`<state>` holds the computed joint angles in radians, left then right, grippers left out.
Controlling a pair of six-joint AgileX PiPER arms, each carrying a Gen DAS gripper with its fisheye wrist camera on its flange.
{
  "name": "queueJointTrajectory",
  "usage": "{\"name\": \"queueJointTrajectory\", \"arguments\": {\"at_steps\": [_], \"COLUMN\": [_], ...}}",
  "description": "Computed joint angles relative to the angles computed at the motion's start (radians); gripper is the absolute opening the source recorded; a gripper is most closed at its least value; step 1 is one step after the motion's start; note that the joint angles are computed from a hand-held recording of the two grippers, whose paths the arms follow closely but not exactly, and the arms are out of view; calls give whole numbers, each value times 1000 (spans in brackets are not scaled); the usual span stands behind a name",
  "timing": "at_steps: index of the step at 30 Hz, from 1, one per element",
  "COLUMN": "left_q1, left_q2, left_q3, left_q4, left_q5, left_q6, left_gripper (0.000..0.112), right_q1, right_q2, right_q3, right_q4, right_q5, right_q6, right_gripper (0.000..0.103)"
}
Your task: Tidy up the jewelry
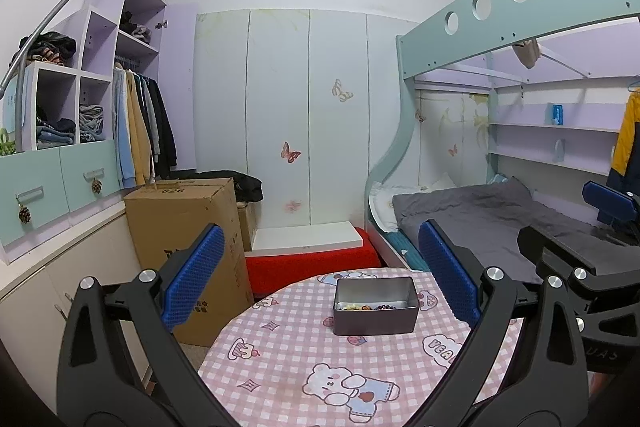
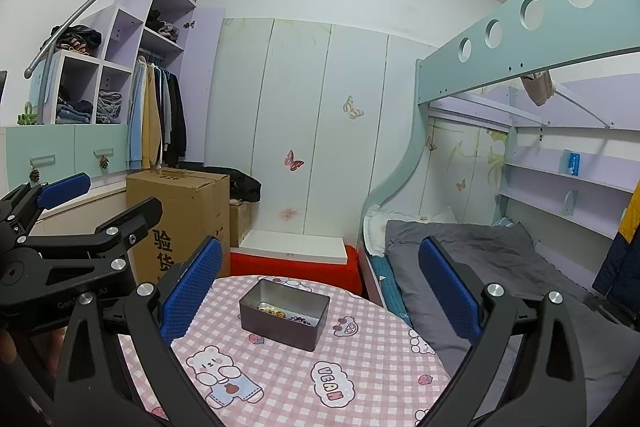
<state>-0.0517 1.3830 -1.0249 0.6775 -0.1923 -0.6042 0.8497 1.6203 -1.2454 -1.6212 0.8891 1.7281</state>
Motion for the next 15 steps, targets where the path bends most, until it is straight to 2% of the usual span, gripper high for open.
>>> {"name": "queueJointTrajectory", "arguments": {"at_steps": [6,15], "left_q1": [4,1], "left_q2": [7,7], "left_q3": [-4,-1], "left_q4": [40,1], "left_q5": [-8,-9], "left_q6": [-41,5], "left_gripper": [96,96], "right_q1": [-1,-4], "right_q2": [0,0], "right_q3": [2,3], "right_q4": [-1,-2], "right_q5": [3,0], "right_q6": [-1,-1], "right_gripper": [95,95]}}
